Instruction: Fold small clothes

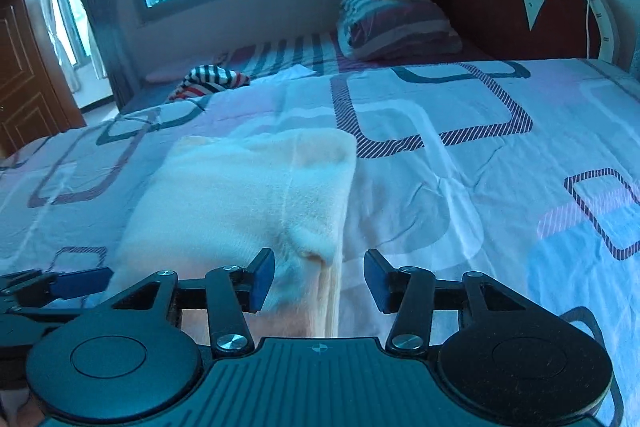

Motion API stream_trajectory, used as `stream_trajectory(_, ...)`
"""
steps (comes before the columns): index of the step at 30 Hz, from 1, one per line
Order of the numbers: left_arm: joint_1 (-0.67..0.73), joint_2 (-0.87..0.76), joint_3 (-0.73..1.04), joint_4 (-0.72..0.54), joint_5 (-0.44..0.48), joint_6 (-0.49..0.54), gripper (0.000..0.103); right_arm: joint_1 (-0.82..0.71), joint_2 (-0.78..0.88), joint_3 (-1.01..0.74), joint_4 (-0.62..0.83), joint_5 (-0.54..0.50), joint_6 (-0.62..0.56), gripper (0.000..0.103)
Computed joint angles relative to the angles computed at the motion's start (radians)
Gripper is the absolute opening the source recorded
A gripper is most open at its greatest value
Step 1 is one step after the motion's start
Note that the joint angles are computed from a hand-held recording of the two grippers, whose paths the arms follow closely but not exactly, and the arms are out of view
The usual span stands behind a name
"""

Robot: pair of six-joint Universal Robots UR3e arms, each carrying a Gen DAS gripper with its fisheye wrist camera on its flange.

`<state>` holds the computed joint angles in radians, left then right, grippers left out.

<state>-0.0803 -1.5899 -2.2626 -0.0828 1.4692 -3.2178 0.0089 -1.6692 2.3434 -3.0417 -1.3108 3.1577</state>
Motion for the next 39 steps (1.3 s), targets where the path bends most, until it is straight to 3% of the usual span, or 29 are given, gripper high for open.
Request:
stream_trajectory(12,-0.012,0.066,-0.102,0.005,-0.003,0.010,0.073,-0.137,-0.357,0.195,0.303,0.146,-0.079,0.049)
stream_trajectory(13,-0.010,0.071,-0.111,0.007,-0.004,0.010,0.072,-0.142,-0.380,0.203,0.325,0.155,-0.084,0.046)
stream_trajectory(14,-0.005,0.078,-0.121,0.008,-0.011,0.006,0.072,-0.144,-0.396,0.209,0.340,0.158,-0.088,0.033)
stream_trajectory(15,0.002,0.085,-0.130,0.006,-0.021,0.002,0.072,-0.147,-0.415,0.219,0.359,0.166,-0.095,0.026)
stream_trajectory(19,0.010,0.099,-0.144,-0.003,-0.035,0.004,0.072,-0.146,-0.438,0.235,0.372,0.163,-0.079,0.025)
stream_trajectory(20,0.008,0.100,-0.142,-0.007,-0.034,0.006,0.072,-0.140,-0.442,0.232,0.382,0.162,-0.076,0.017)
stream_trajectory(21,0.007,0.103,-0.140,-0.013,-0.034,0.004,0.072,-0.141,-0.450,0.226,0.400,0.169,-0.084,0.016)
stream_trajectory(29,-0.015,0.094,-0.136,-0.004,-0.017,-0.006,0.072,-0.131,-0.439,0.204,0.433,0.159,-0.086,0.016)
stream_trajectory(31,-0.013,0.095,-0.137,-0.004,-0.019,-0.001,0.072,-0.083,-0.419,0.203,0.376,0.097,-0.094,0.005)
stream_trajectory(37,-0.016,0.113,-0.126,-0.043,-0.029,-0.001,0.072,-0.161,-0.519,0.216,0.486,0.153,-0.157,0.002)
stream_trajectory(39,-0.025,0.098,-0.126,-0.028,-0.021,-0.001,0.073,-0.161,-0.490,0.241,0.457,0.128,-0.164,0.001)
